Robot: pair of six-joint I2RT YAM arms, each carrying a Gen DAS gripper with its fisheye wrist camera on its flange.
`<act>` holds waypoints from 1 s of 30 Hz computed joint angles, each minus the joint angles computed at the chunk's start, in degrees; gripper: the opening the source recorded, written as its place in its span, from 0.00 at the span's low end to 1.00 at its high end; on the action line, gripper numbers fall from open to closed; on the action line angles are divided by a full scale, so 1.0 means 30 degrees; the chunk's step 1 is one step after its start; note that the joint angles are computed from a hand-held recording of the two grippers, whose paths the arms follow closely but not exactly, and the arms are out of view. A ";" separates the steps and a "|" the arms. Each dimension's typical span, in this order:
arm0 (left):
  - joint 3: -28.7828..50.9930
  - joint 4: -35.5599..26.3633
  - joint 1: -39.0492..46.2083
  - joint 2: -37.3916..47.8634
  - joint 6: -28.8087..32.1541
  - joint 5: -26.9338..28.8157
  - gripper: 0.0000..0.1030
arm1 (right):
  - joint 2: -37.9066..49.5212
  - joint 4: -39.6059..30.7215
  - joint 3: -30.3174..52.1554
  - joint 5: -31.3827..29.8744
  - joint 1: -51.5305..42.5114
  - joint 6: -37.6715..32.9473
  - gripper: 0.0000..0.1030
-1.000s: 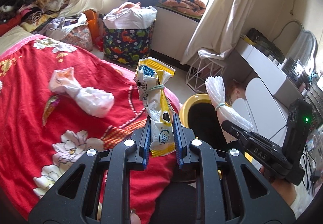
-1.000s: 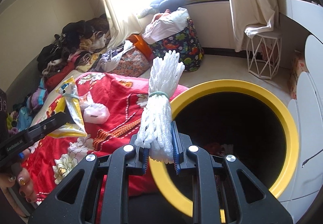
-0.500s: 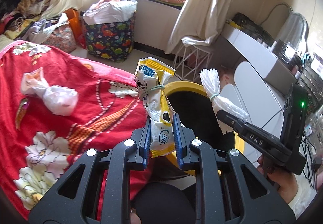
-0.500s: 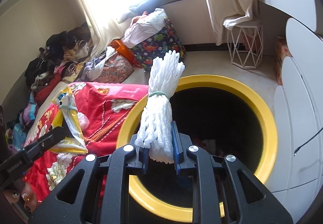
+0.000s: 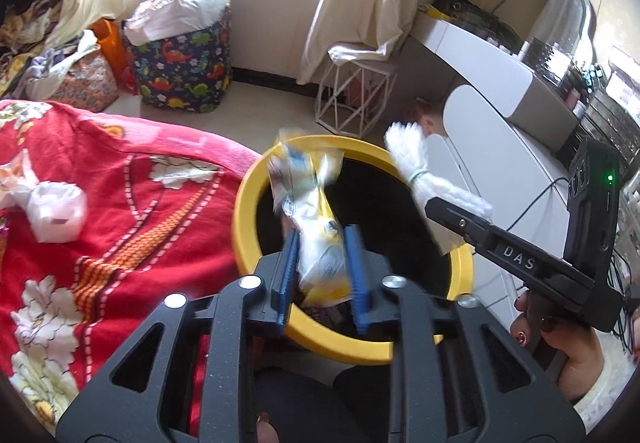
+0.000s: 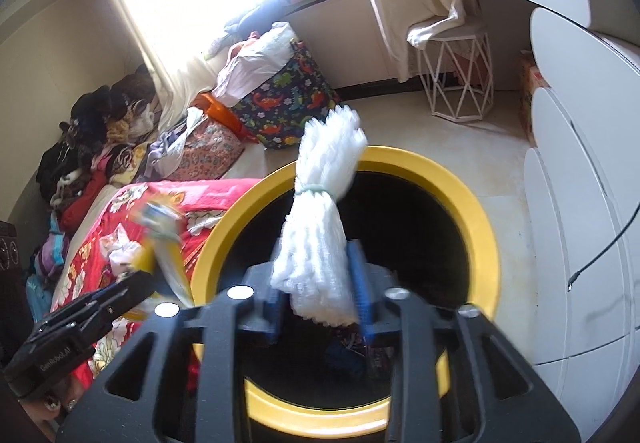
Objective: Collect trash
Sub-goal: 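Open the left tool to drop the packet while the right tool releases the bundle, then move both open tools back over the white bag and wrapper on the bedspread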
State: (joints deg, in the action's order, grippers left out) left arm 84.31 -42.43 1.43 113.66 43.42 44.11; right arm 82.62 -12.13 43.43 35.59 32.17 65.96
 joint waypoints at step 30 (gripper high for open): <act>0.9065 0.2506 0.5315 0.5865 -0.5674 -0.0614 0.75 | 0.8272 0.0399 1.0702 -0.3219 0.0725 -0.7372 0.58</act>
State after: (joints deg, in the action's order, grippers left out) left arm 111.50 -34.91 17.38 131.26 26.40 42.27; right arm 107.43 -10.93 75.53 25.94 34.34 43.84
